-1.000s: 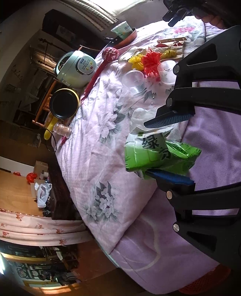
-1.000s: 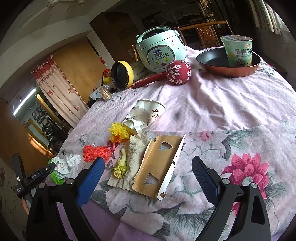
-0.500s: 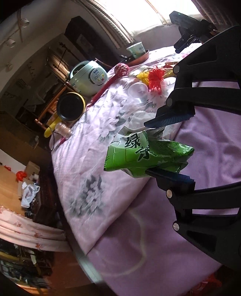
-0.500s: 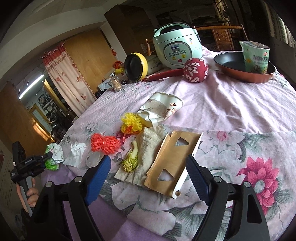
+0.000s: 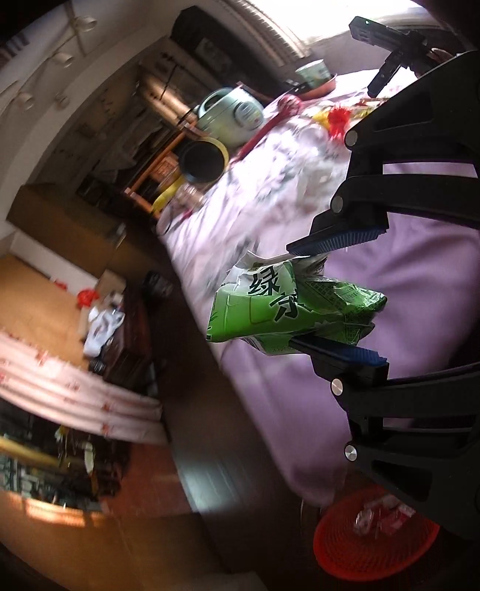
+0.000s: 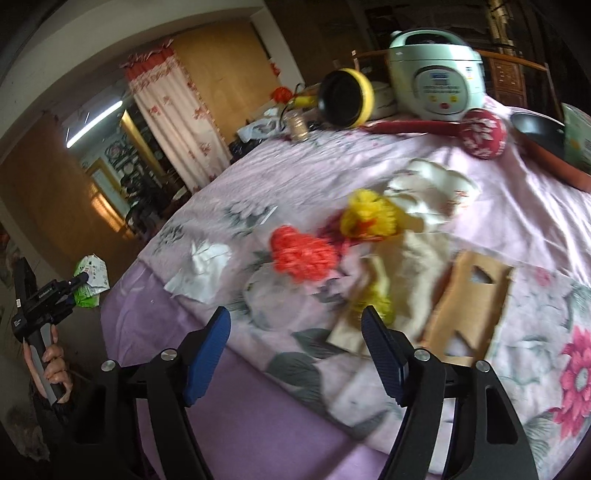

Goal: Collect trash
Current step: 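Lift the green packet, carry it to the red basket, open the left tool, then drop the clear plastic lid into the basket with the right tool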

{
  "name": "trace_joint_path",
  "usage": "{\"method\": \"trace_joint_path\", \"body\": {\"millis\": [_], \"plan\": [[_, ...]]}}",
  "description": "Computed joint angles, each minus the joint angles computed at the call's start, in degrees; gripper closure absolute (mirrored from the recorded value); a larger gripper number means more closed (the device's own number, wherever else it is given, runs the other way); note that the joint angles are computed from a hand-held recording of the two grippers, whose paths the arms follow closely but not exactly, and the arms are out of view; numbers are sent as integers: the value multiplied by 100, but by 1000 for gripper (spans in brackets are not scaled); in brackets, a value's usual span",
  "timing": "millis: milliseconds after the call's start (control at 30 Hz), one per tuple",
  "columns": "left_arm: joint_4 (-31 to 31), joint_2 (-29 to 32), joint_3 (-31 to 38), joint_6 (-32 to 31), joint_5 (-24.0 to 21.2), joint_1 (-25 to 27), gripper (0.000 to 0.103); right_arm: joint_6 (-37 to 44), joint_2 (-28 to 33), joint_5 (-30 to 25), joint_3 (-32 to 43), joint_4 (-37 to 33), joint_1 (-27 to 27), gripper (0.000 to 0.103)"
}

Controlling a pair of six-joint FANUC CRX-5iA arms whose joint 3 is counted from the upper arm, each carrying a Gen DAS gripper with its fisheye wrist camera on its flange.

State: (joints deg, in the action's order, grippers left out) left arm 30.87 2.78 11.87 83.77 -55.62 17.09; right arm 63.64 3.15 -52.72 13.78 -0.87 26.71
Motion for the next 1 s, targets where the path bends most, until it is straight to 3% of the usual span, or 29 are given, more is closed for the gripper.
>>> {"method": "trace_joint_path", "body": {"millis": [267,333,600,700,800,900,1000], "plan": [[293,-555,-888,-317,-27,963,58,-350,934,-704,887,456,320,33],[329,-706,-1225,-354,-116,1325,58,-377,1104,-861,1054,450,325,58],[-90,-809,-2065,-206,-365,2465,58,-785,1015,-591,828,773,533,61],[-106,-702,-2211,-203,-443,2677,52,-965,915,-481,752,849,614,61],[-187,-572,-2226,-50,-572,2801,39,-1161,790,-338,643,1110,788,61],[-444,-545,-2137,100,-594,2836,29,-1222,771,-260,681,1294,948,61],[-827,-611,-2023,294,-553,2791,25,-1077,844,-262,894,1172,1038,61]]}}
